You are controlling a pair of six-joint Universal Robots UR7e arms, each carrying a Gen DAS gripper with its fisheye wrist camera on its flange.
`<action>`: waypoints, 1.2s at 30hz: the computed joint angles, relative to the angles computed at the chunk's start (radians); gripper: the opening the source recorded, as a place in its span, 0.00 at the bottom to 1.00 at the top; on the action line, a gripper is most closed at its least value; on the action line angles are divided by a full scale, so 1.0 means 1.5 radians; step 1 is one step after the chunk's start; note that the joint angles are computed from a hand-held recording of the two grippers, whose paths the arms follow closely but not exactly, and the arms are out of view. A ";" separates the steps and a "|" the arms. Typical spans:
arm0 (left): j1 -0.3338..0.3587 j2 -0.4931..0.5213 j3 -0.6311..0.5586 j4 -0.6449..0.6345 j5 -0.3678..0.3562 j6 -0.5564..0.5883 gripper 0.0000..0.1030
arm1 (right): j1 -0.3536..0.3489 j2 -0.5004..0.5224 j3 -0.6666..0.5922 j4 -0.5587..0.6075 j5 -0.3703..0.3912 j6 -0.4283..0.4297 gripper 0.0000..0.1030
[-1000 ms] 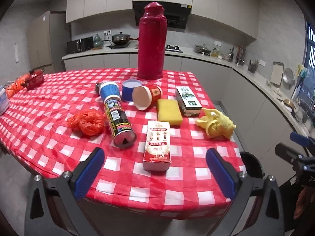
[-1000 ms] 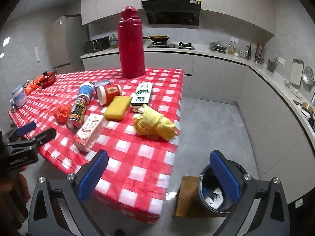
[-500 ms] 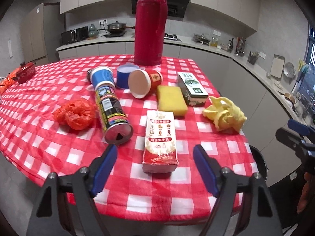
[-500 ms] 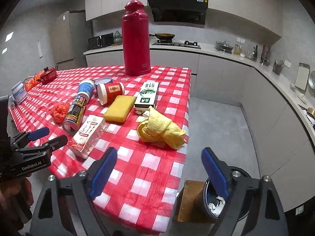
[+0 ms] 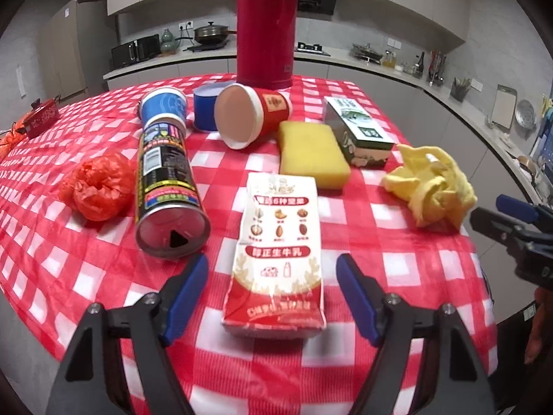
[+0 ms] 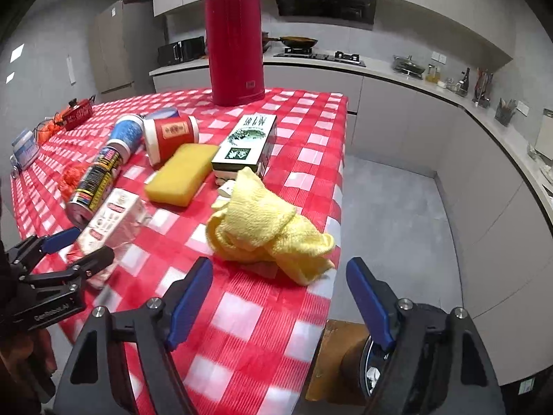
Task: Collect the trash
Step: 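Grasp the milk carton with the left tool while the right tool grasps the yellow cloth, then carry the carton and yellow cloth over the black bin and release both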
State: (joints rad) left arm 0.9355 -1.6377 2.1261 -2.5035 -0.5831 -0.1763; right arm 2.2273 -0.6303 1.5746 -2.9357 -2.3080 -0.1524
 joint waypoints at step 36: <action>-0.093 -0.002 0.024 -0.011 0.011 -0.004 0.49 | -0.002 -0.095 0.119 -0.075 0.072 0.047 0.10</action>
